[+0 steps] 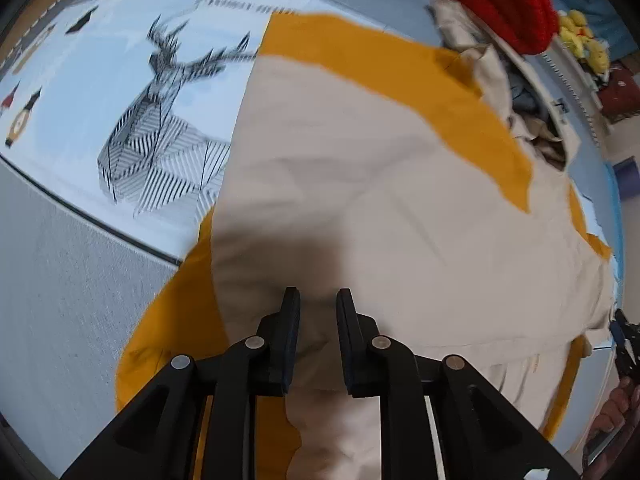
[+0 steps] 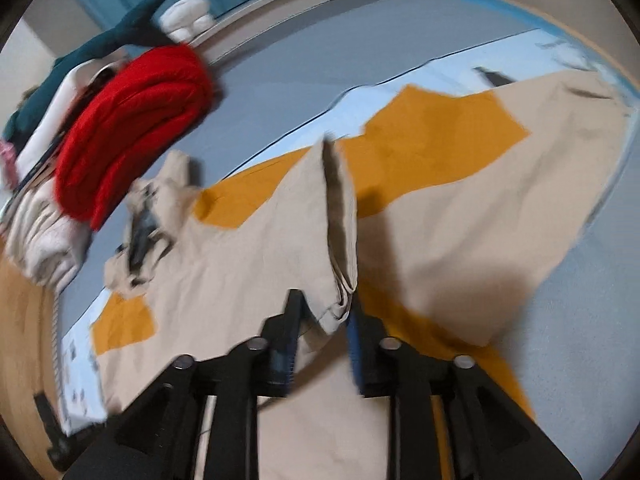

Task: Fold large clothes
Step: 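Move the right gripper to the other sleeve cuff and grasp it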

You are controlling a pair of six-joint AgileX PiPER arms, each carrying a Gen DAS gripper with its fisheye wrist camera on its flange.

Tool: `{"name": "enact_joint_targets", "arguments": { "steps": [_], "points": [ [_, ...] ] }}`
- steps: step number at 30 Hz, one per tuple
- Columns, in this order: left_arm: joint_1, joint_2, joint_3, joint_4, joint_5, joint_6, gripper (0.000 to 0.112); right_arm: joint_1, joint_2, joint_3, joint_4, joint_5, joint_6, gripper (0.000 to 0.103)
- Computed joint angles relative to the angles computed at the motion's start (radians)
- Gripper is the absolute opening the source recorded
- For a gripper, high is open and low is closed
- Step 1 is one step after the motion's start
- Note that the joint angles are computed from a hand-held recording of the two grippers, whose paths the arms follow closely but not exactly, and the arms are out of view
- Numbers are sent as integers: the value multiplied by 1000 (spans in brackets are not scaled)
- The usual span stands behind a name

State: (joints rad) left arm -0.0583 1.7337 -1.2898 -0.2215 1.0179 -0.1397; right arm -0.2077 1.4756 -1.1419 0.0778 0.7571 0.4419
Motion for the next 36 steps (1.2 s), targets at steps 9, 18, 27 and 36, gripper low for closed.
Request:
{"name": "enact_joint_targets", "arguments": {
  "steps": [9, 18, 27, 36],
  "points": [
    [-31, -32, 9, 11, -5, -27, 19, -107, 64, -3, 251, 10, -235, 35],
    [-87, -54, -27, 69, -12, -99, 19, -145, 173, 6, 251, 58, -218, 35],
    [-236, -140, -16, 204, -51, -153, 24, -52, 59, -44, 55, 36, -161, 35],
    [-363, -168, -10, 290, -53, -232, 26, -52, -49, -32, -38, 30, -173, 35]
  ]
}}
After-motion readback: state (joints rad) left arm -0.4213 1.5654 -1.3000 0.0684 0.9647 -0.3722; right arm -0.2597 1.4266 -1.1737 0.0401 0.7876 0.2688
